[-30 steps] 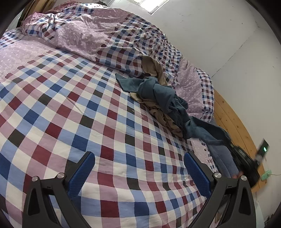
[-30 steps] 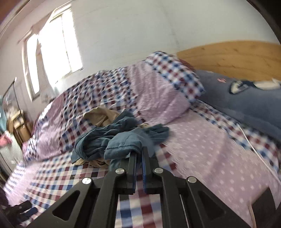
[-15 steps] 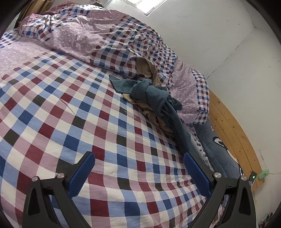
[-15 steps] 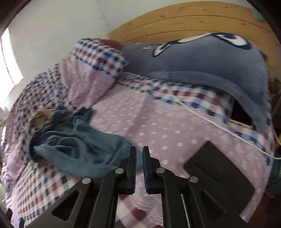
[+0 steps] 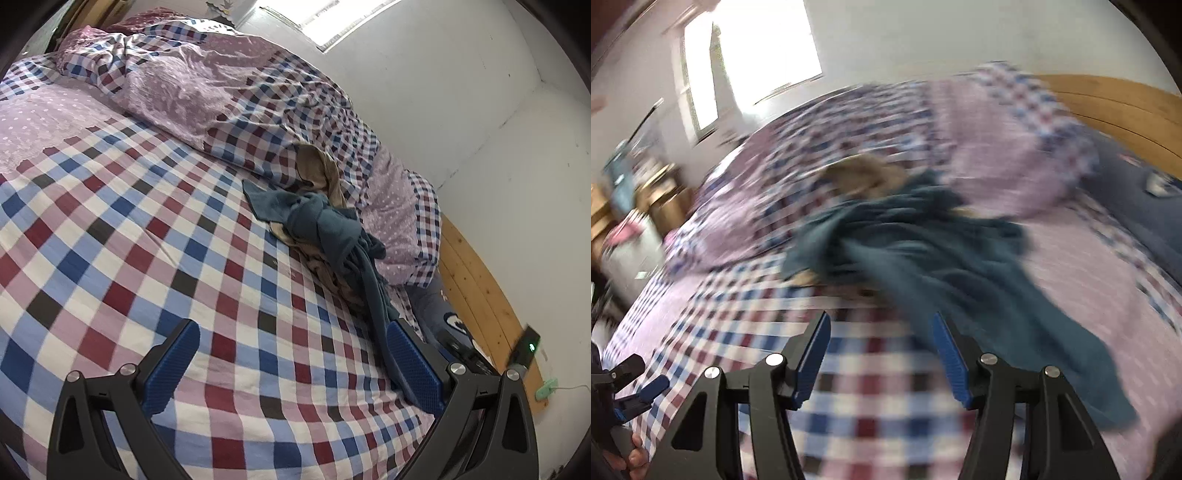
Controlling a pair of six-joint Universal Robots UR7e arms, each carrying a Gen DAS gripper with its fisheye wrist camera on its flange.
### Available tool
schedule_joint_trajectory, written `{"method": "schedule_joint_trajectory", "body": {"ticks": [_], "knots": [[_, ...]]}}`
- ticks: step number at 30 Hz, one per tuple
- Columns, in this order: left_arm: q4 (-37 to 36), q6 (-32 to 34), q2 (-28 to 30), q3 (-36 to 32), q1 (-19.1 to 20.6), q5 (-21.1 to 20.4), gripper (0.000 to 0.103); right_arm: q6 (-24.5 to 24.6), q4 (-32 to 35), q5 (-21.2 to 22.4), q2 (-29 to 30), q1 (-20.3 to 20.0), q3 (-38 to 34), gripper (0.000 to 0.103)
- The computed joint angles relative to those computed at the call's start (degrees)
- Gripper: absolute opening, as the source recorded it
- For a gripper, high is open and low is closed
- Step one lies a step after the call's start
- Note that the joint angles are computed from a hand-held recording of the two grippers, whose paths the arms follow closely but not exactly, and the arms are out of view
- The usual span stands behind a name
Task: Fold clothes
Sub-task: 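Lift the teal garment off the pile with the right tool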
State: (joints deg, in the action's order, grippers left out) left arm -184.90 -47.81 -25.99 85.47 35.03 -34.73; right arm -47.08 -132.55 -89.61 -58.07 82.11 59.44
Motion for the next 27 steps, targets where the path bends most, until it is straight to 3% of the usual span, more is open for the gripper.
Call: {"method": "schedule_joint_trajectory", "body": {"ticks": [5, 11, 14, 17, 18, 27], "knots": [[-1.46, -0.4, -0.74, 1.14, 0.35, -0.08, 0.102, -4.74, -0.65, -1.84, 7.58, 3.5, -4.68, 0.061], [-2.85, -1.25, -2.08, 2.85, 0.74, -0.42, 0.102, -5.21, -3.12, -5.14, 16.6, 6.24, -12.89, 0.059], [-3.44, -2.02, -2.7, 3.88, 1.03, -0.42, 0.102, -4.91, -3.71, -7.57, 20.34, 6.91, -17.4, 0.048], [-4.66, -3.41, -3.24, 4.86, 1.5, -1.45, 0.102, -4.91, -2.57, -7.93, 22.62, 7.34, -20.82, 0.016], [-5.27, -3.65, -3.35, 5.07, 1.61, -1.86, 0.103, -5.83, -3.27, -7.95, 22.34, 7.58, -20.02, 0.004], [-10.93, -2.64, -5.48, 8.28, 0.82, -0.63, 0.102, -12.08, -7.72, -2.41, 10.18, 9.58, -0.66, 0.002]]}}
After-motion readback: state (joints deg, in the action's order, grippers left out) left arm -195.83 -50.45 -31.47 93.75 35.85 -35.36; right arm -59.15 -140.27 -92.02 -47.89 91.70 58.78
